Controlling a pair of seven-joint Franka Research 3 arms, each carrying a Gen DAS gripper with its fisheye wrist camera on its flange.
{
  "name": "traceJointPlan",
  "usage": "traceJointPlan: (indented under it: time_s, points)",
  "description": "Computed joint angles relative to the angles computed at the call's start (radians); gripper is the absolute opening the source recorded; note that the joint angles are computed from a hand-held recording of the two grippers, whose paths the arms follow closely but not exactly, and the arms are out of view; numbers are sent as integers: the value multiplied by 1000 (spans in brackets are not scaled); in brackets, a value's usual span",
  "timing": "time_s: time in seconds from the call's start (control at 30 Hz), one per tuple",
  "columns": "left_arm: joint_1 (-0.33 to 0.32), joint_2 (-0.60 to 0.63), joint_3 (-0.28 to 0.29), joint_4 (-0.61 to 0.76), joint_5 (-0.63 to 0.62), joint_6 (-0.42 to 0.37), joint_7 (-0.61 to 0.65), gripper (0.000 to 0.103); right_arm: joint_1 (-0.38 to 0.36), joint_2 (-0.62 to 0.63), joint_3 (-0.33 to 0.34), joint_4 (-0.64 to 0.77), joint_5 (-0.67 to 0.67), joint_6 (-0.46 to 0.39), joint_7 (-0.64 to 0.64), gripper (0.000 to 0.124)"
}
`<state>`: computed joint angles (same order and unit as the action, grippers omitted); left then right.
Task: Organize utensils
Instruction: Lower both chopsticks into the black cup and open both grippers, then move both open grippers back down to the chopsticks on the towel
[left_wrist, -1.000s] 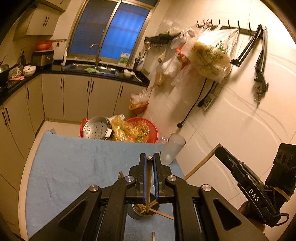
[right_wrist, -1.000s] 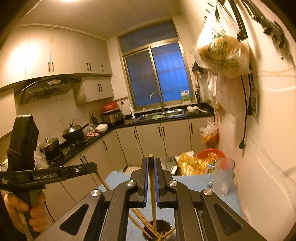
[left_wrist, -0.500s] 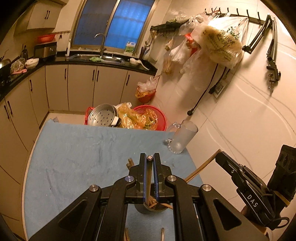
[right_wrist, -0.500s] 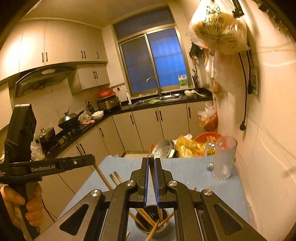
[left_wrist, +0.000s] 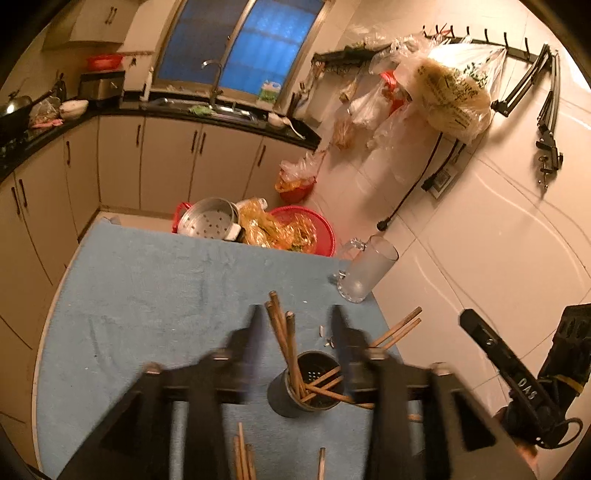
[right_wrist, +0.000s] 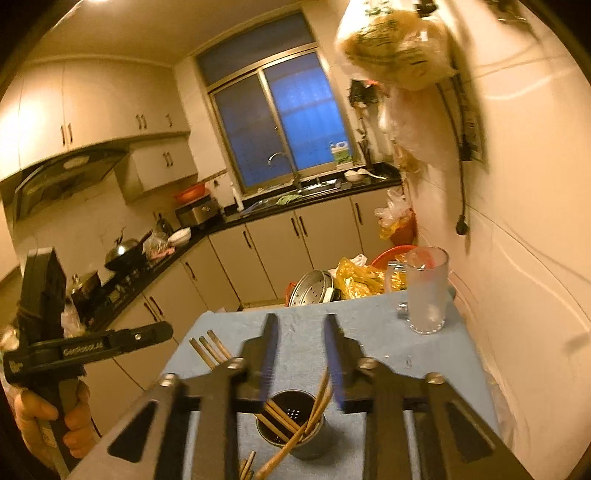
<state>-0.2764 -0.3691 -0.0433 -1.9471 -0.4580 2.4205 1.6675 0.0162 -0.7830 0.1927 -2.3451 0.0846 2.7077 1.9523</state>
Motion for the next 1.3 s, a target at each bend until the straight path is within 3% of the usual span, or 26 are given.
traceJointPlan:
  time_s: [0.07,0.17,0.43,0.6,0.73,1.13,1.3]
  points:
    - [4,-35,0,-37,8,14,1,52,-2,-44,-6,-28,7,-7,14,38]
    - [-3,-98,21,-105,6,1,13,54,2,-131,-16,-88,28,-35,34,53]
    - [16,-230,39,-307,96,-86,-29,58,69,-344,-36,-271,108,-154,57,56]
    - [15,-261,50,-398,109,-116,-63,58,114,-384,-45,-351,152,-210,56,56]
    - [30,-232,31,-404,163,-190,-80,58,142,-369,-52,-389,185,-242,60,56]
    - [30,-27,-33,-277,195,-223,-84,57,192,-284,-38,-410,218,-260,68,55]
    - [43,42,-62,-230,222,-215,-112,39,193,-264,-31,-397,201,-266,67,55]
